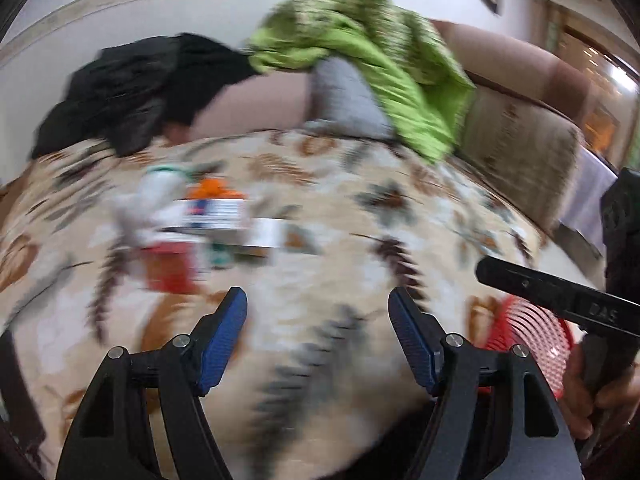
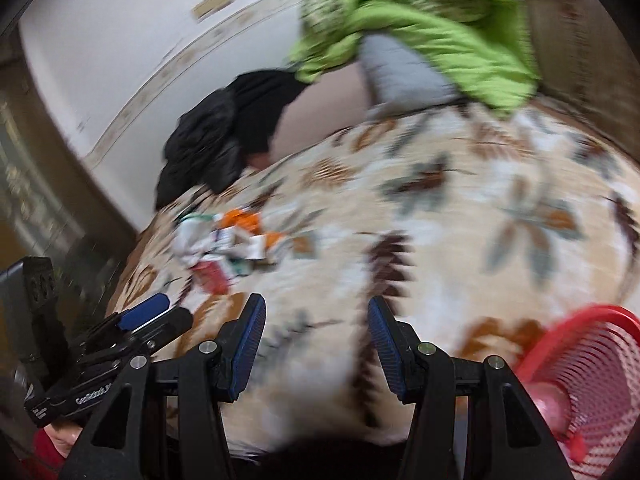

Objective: Collect trash
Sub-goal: 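Return both tools to the trash pile on the bed, then grasp the white sock with right gripper while left grasps red cigarette pack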

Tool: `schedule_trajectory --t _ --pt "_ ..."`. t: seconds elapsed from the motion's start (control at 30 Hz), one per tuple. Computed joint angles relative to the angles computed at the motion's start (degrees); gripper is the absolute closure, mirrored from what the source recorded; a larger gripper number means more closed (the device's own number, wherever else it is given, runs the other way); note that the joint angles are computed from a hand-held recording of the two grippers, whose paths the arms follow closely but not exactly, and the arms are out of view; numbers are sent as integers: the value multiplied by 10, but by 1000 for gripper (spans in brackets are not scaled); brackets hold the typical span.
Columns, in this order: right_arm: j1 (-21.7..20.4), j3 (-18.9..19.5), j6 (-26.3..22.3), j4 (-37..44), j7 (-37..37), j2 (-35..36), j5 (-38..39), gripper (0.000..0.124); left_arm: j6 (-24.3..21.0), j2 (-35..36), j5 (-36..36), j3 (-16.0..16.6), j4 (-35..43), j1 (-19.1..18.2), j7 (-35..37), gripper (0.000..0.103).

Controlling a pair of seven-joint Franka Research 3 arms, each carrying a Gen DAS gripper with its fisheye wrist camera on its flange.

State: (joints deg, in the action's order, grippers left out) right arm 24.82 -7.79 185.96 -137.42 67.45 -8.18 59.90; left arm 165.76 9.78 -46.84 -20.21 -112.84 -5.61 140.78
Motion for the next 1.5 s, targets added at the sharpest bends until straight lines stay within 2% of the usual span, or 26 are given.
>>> schedule_trajectory --t 0.03,0.07,0.13,0.17,0.23,0.27,0.33,0.4,0.47,0.53,0.6,0.63,0.67,0.7,0.77,0.83,0.87,1.0,1.07,1.17,1.27,1.3,1.37,1.43,1.5 --pt "24 -18 -11 25 -34 16 28 67 16 5 3 6 2 2 -5 31" --pt "28 -19 -26 52 -43 36 32 67 35 13 12 14 7 6 -21 31" --pt "12 2 -46 99 -48 72 25 67 67 31 40 28 17 14 -68 31" --pt "4 9 -57 115 -26 87 -7 67 94 44 67 46 23 7 -112 31" --pt "-7 21 -75 154 2 119 -44 67 132 67 128 100 33 -23 -200 31" --pt "-13 28 -87 179 7 139 -55 67 141 80 161 143 40 -50 -249 31" --pt "-12 24 -107 220 65 172 -125 66 139 105 197 201 59 -81 -314 31" --pt "-24 38 -123 276 79 214 -144 60 120 121 224 238 76 -97 -372 31" --pt "-24 33 -147 341 124 263 -188 55 98 131 208 220 95 -68 -390 31" --pt "-29 33 -169 407 164 313 -218 55 102 136 226 235 98 -72 -427 31" --pt "-33 26 -201 488 218 372 -251 55 98 137 233 225 101 -57 -441 31" --pt "-34 21 -212 521 243 396 -267 55 102 136 244 231 97 -61 -456 31" --pt "-27 3 -234 564 285 428 -294 55 101 136 253 234 96 -61 -466 31" --pt "-22 -14 -261 606 326 456 -320 55 96 138 255 220 100 -48 -466 31" --pt "-46 6 -289 671 345 502 -323 55 89 142 266 210 104 -34 -475 31" --pt "-72 40 -285 682 332 511 -318 76 77 148 269 184 114 -8 -473 31" --pt "-88 64 -287 683 315 510 -314 100 73 151 274 176 118 -1 -477 31" --pt "-138 144 -208 574 241 445 -293 106 67 157 284 124 126 43 -470 31" --pt "-179 203 -129 483 177 392 -246 107 62 162 283 83 129 74 -454 31" --pt "-201 235 -27 378 146 326 -204 107 52 170 280 6 133 129 -407 31" --pt "-232 267 42 299 146 280 -201 107 43 181 287 -58 137 167 -362 30" --pt "-231 264 55 278 150 267 -206 107 40 184 289 -67 140 170 -355 28" --pt "-255 284 73 253 166 256 -219 107 37 193 301 -68 150 158 -356 28" --pt "-265 287 76 242 184 253 -231 107 27 205 308 -75 163 150 -356 27" --pt "-294 310 81 236 206 254 -251 107 39 208 337 -47 168 111 -377 27"
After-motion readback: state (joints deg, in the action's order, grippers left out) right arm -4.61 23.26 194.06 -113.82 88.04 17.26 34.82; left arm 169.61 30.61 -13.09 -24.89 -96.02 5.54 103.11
